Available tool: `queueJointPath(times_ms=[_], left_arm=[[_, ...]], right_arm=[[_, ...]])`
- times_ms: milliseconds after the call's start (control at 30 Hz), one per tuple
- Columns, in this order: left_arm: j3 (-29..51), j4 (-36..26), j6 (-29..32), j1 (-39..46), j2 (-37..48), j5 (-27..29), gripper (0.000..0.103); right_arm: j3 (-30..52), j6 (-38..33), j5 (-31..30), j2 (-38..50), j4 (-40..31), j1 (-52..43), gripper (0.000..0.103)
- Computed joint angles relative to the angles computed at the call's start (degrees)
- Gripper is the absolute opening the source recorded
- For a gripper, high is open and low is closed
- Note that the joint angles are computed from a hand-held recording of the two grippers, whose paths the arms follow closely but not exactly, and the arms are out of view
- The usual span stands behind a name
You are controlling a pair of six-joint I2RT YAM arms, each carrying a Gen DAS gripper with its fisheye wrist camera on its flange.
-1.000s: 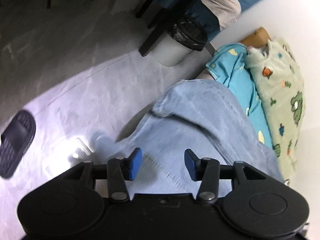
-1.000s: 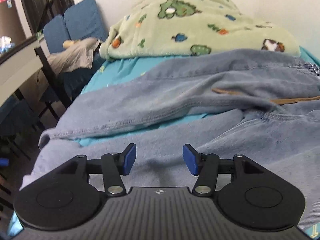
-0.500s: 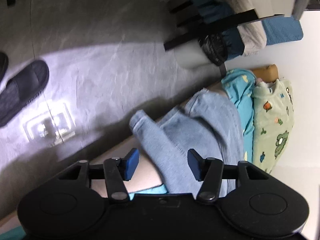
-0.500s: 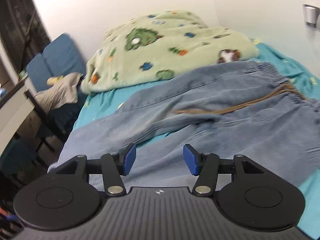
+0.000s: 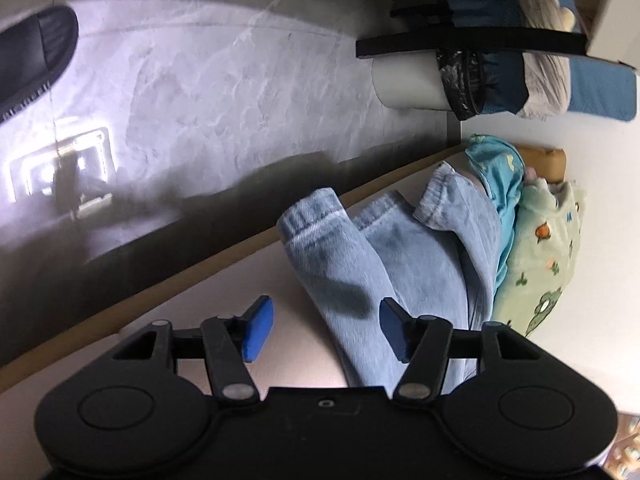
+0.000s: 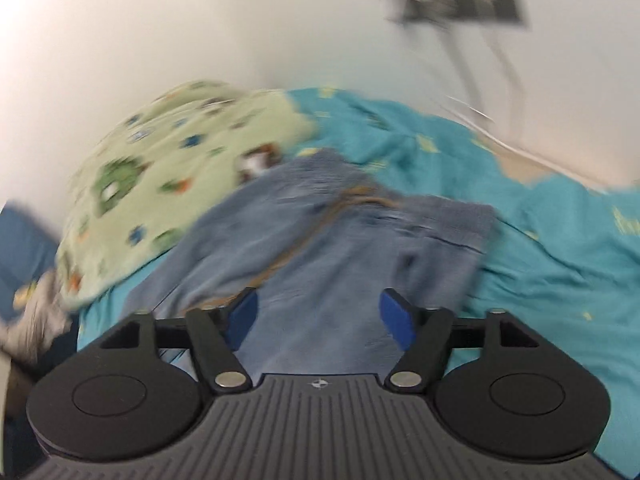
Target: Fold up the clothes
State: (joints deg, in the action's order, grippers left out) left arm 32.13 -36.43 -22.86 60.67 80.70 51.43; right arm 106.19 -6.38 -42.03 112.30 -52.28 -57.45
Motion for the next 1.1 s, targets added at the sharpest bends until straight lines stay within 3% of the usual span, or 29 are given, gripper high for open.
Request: queueJointPath(times_ms=[133, 233, 367, 467, 533, 600, 667, 700, 767, 833, 933, 1100], left_arm=[[-1.77, 8.85, -6.12, -3.97, 2.89, 1.64, 0.056], [-4.23, 18.31, -13.96, -6.22, 3.68, 2.81, 0.056], [-5.23, 24.93, -19.67, -8.85, 3.69, 2.51, 0.055], [-5.2, 26.85, -21.28, -10.27, 3.69, 1.44, 0.045], [-4.88, 27.33, -21.4, -10.87, 4.12, 0.55, 0.028], [-4.56, 26.79, -20.8, -11.0, 4.15, -0.26, 0.016], [-4.31, 25.33, -18.7, -10.69, 2.6, -0.82, 0.009], [-4.32, 24.67, -17.79, -10.36, 1.19, -1.21, 0.006], [-4.42, 23.35, -16.76, -9.37, -2.3, -1.45, 0.004], [-3.53, 19.66, -15.65, -8.24, -6.31, -1.51, 0.003], [-1.47, 13.28, -14.34, -6.27, -11.94, -1.25, 0.003], [1.71, -0.26, -9.84, 0.25, -19.57, 1.19, 0.002]], right_arm=[[1.99, 6.59, 3.2, 5.87, 1.24, -1.45, 0.08], [2.14, 10.31, 4.25, 9.21, 3.66, -2.12, 0.08], [-0.23, 13.26, 4.42, 11.11, 8.46, -2.26, 0.08], [-1.05, 14.61, 3.94, 12.01, 11.15, -1.76, 0.08], [-1.7, 15.66, 5.06, 12.35, 13.77, -0.91, 0.08], [-1.64, 16.9, 4.99, 12.94, 15.66, -0.26, 0.076], [-2.6, 17.74, 5.65, 12.34, 18.35, 0.41, 0.058], [-2.97, 18.43, 5.72, 12.02, 19.6, 0.55, 0.054], [-2.63, 20.21, 5.77, 12.12, 20.42, 0.52, 0.028], [-2.86, 22.44, 3.69, 11.89, 21.68, -0.1, 0.01], [-6.26, 23.33, 1.04, 8.06, 26.29, -0.96, 0.008], [-3.32, 23.86, -0.91, 5.77, 23.27, -2.48, 0.006]])
